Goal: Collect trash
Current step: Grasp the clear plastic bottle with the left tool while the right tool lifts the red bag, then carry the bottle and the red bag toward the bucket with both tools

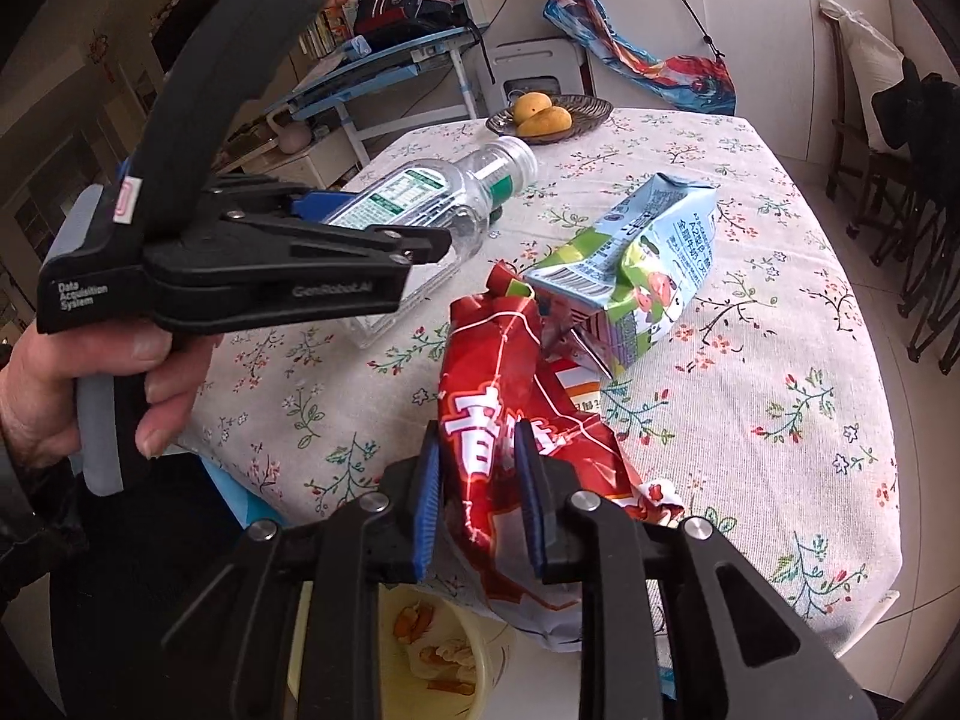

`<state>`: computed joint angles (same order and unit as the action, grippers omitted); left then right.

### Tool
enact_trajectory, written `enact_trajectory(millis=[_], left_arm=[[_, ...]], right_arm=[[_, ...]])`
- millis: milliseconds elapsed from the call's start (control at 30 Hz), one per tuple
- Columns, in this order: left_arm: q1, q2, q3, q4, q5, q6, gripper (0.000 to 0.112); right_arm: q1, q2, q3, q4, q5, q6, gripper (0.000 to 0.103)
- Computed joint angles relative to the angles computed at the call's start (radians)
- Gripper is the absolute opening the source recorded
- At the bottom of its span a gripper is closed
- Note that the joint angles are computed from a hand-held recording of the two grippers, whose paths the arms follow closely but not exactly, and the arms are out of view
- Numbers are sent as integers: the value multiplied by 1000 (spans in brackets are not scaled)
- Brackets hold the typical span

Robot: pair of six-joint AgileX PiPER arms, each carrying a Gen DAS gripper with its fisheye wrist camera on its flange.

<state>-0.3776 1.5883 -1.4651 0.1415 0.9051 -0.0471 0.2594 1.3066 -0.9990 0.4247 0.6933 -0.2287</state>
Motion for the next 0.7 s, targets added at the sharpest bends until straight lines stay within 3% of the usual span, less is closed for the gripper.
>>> enact_trajectory(millis=[167, 300, 367, 433, 700], left_arm=[[138, -180, 209, -176, -66, 41, 52], [230, -274, 326, -256, -94, 67, 53], [250, -286, 356, -255, -97, 72, 53], [262, -274, 358, -257, -87, 85, 53], [216, -222, 288, -123, -48, -5, 59]], right_arm=[[43, -10, 6, 7, -16, -31, 22], [142, -14, 3, -167, -53, 96, 22], [169, -9, 5, -242, -61, 165, 26], [188, -2, 6, -325, -67, 240, 42], [172, 30, 2, -352, -63, 279, 43]])
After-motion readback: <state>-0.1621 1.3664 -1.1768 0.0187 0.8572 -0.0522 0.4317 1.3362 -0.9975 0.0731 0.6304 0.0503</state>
